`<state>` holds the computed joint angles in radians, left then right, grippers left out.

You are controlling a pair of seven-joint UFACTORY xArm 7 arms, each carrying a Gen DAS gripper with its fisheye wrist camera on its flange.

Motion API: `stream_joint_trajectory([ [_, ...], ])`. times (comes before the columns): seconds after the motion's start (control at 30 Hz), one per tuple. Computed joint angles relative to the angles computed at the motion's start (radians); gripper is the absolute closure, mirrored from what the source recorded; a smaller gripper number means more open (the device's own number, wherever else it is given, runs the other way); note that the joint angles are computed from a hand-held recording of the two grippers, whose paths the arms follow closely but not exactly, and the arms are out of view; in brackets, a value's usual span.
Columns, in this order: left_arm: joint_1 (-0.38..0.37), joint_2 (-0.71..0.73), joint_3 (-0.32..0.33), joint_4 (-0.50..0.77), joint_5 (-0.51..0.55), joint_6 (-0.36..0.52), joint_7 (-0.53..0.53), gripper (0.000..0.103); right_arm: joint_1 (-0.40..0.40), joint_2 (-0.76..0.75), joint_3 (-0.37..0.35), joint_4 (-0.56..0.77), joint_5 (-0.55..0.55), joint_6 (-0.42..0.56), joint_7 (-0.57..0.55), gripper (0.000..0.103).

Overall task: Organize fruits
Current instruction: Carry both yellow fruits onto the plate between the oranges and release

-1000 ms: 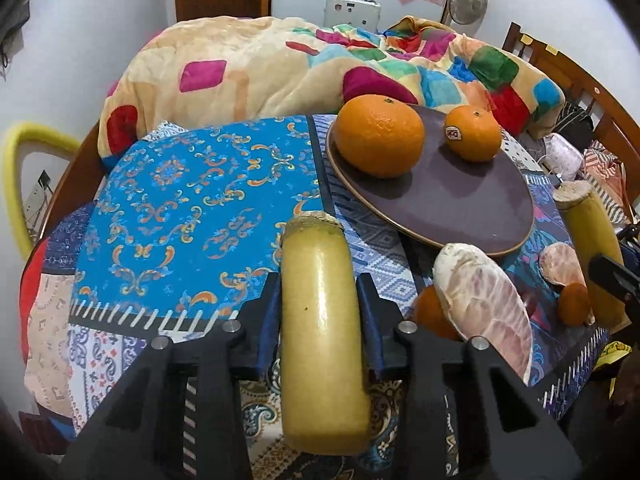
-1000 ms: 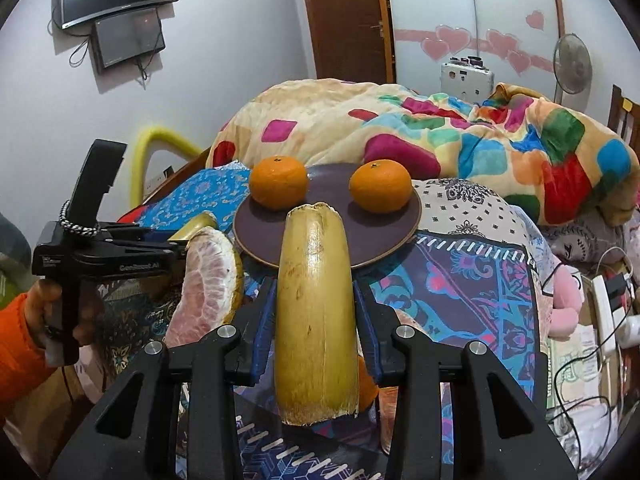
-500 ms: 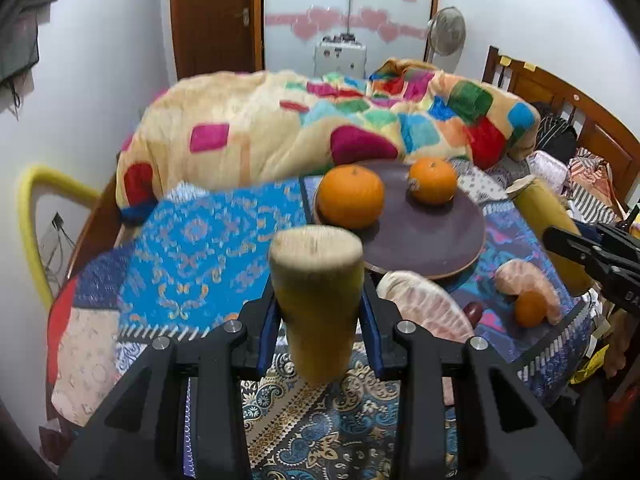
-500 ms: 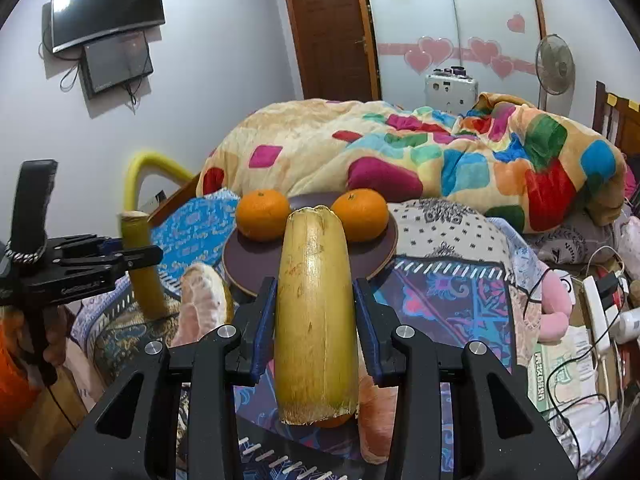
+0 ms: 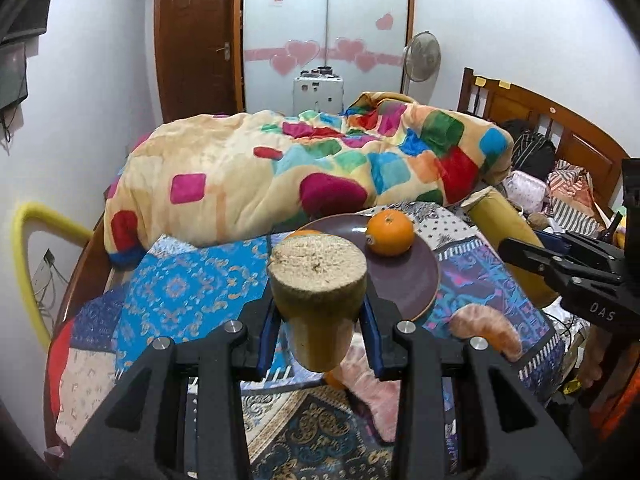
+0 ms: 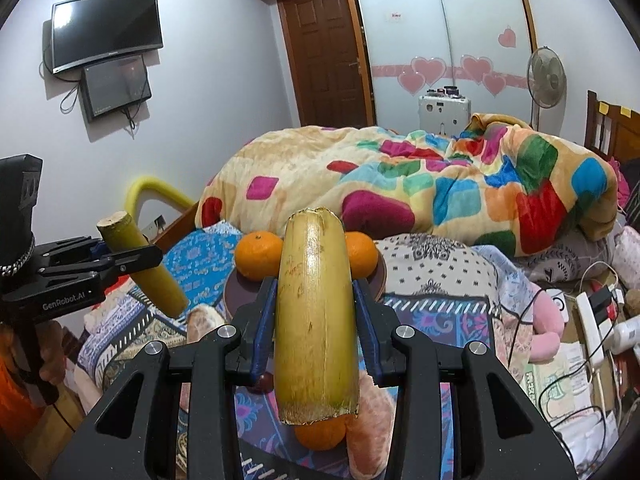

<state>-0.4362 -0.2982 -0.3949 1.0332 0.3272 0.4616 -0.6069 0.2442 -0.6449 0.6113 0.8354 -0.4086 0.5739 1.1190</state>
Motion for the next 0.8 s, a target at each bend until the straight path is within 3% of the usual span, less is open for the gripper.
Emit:
stream_joint_trajectory([
  [0.3,-0.023,0.097,-0.014,0.082,0.049,-0.004,-0.002,0.067,-0.028,0.025,-0.007,0.004,-0.026,-0.040,-0.003,0.068],
  [0.57,-0.080,0.192,0.027,0.138,0.054,-0.018,0.027,0.067,-0.045,0.076,-0.018,0.004,-0.055,-0.084,-0.008,0.068],
  [0.73,-0.125,0.268,0.072,0.196,-0.097,-0.011,0.168,0.067,-0.049,0.117,-0.028,0.013,-0.076,-0.096,-0.016,0.068],
  [0.8,-0.135,0.299,0.079,0.226,-0.091,0.011,0.181,0.067,-0.038,0.137,-0.042,0.018,-0.077,-0.090,-0.030,0.068],
])
